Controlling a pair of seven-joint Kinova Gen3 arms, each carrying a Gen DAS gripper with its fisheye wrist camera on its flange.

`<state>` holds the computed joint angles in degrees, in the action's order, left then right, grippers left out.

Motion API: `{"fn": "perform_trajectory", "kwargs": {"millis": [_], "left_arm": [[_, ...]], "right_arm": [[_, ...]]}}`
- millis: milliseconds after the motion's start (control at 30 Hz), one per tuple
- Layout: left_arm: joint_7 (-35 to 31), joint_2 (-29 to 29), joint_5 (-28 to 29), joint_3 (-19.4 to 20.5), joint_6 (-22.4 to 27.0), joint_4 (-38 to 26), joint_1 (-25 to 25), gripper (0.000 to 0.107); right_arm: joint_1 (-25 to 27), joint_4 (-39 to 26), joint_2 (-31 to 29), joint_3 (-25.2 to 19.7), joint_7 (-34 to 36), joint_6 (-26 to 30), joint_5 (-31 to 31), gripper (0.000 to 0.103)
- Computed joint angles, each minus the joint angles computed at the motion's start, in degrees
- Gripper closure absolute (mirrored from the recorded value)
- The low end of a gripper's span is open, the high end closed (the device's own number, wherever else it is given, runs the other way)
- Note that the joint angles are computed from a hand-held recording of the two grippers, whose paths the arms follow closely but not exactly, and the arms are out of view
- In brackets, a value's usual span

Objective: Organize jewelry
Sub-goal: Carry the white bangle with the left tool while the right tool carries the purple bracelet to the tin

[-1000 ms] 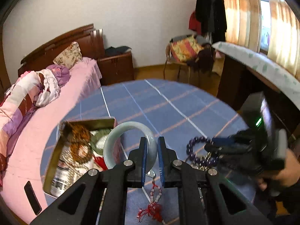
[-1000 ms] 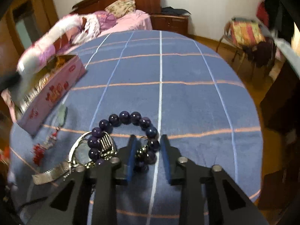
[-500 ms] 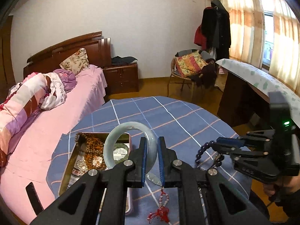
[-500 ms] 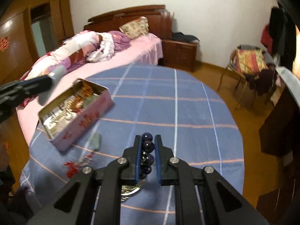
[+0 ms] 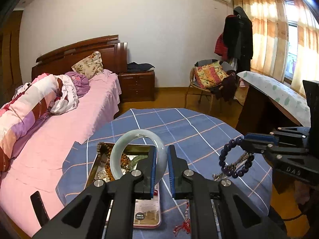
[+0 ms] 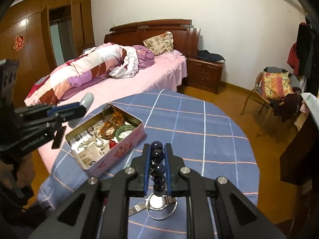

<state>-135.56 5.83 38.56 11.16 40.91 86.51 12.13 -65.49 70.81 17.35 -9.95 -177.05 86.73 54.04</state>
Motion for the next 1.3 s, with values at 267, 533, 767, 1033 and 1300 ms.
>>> {"fn": "perform_trajectory", "kwargs": {"millis": [267,533,767,1033,1300], "left_arm": [[-0.6,0.6,0.3,0.0,0.8,0.0,-0.4,0.097],[0.2,1.2,-0.9,0.0,1.0,0.0,-0.3,0.097],[0.5,1.2,-1.2,0.1,0.9,-0.8,-0.8,0.097],[1.3,2.4,-2.6,-0.5,1.2,-2.0,-1.8,0.097],[6.3,6.0,-8.1,-0.7,1.3,-4.2,-2.0,0.097]], "right_arm": [[4.7,7.1,-3.6,-1.7,-4.9,-11.2,-4.5,0.087],[10.2,15.7,-4.3,-2.0,-8.4,-20.0,-12.1,0.087],[8.3,10.1,-3.8,-2.6,-5.3,-15.0,-7.6,0.087],[6.8,1.1,-0.3,-0.3,2.7,-14.0,-5.1,0.087],[7.1,-6.9,5.2,3.4,11.2,-18.8,-7.8,0.087]]}}
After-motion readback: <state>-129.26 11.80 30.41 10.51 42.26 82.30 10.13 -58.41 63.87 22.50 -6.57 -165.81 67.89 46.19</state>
